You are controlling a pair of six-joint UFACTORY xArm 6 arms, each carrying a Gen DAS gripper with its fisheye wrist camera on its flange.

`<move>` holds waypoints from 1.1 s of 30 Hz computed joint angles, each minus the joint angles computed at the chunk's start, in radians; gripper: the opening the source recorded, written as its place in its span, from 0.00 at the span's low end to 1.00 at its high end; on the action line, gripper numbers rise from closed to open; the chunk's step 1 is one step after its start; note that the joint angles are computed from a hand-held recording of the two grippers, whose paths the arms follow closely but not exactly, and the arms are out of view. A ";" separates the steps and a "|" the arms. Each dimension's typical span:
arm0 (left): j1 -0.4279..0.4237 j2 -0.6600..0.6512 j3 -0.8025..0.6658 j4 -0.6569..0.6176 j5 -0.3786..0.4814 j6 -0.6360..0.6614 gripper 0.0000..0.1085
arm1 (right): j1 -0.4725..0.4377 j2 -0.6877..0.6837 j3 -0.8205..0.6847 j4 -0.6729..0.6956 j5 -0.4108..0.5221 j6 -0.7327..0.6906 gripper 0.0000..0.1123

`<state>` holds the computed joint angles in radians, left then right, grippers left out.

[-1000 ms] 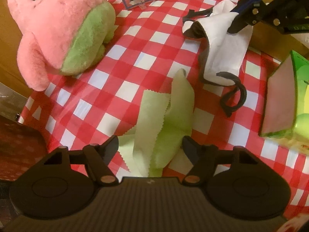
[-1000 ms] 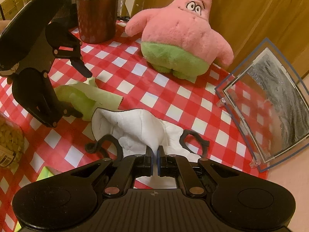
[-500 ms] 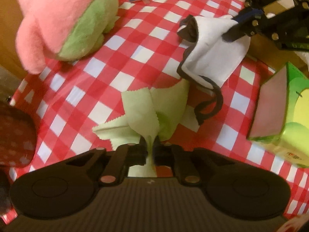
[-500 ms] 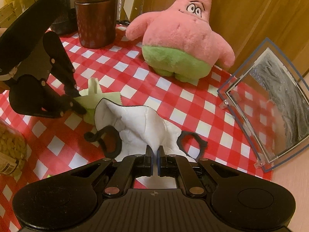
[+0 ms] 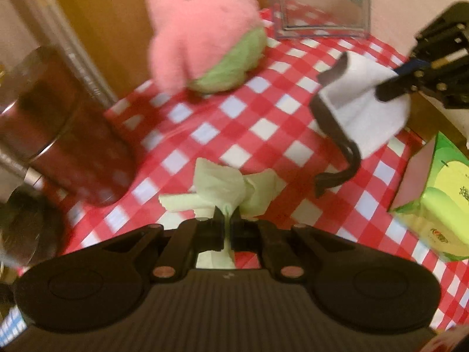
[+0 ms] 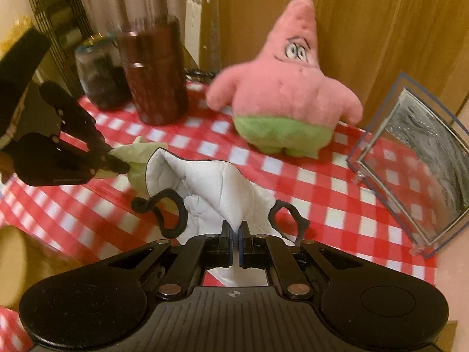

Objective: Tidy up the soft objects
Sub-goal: 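Grasp the face mask with the right gripper while the left gripper grasps the pale green cloth, then carry the mask and green cloth toward the cardboard tray with both grippers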

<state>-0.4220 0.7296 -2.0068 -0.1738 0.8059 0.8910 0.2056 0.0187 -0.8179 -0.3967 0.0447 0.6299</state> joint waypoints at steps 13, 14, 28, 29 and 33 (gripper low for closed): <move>0.098 -0.387 0.494 -0.092 -0.161 -0.084 0.03 | 0.122 -0.170 0.089 -0.308 0.058 0.395 0.03; 0.106 -0.424 0.542 -0.099 -0.178 -0.079 0.03 | 0.141 -0.183 0.096 -0.361 0.071 0.449 0.03; 0.223 -0.898 1.086 -0.239 -0.220 -0.002 0.03 | 0.465 -0.382 0.222 -0.646 0.342 0.971 0.03; 0.229 -0.927 1.118 -0.252 -0.214 0.002 0.03 | 0.487 -0.397 0.235 -0.668 0.355 1.019 0.03; 0.237 -1.058 1.256 -0.302 -0.223 0.030 0.03 | 0.595 -0.456 0.283 -0.741 0.447 1.209 0.03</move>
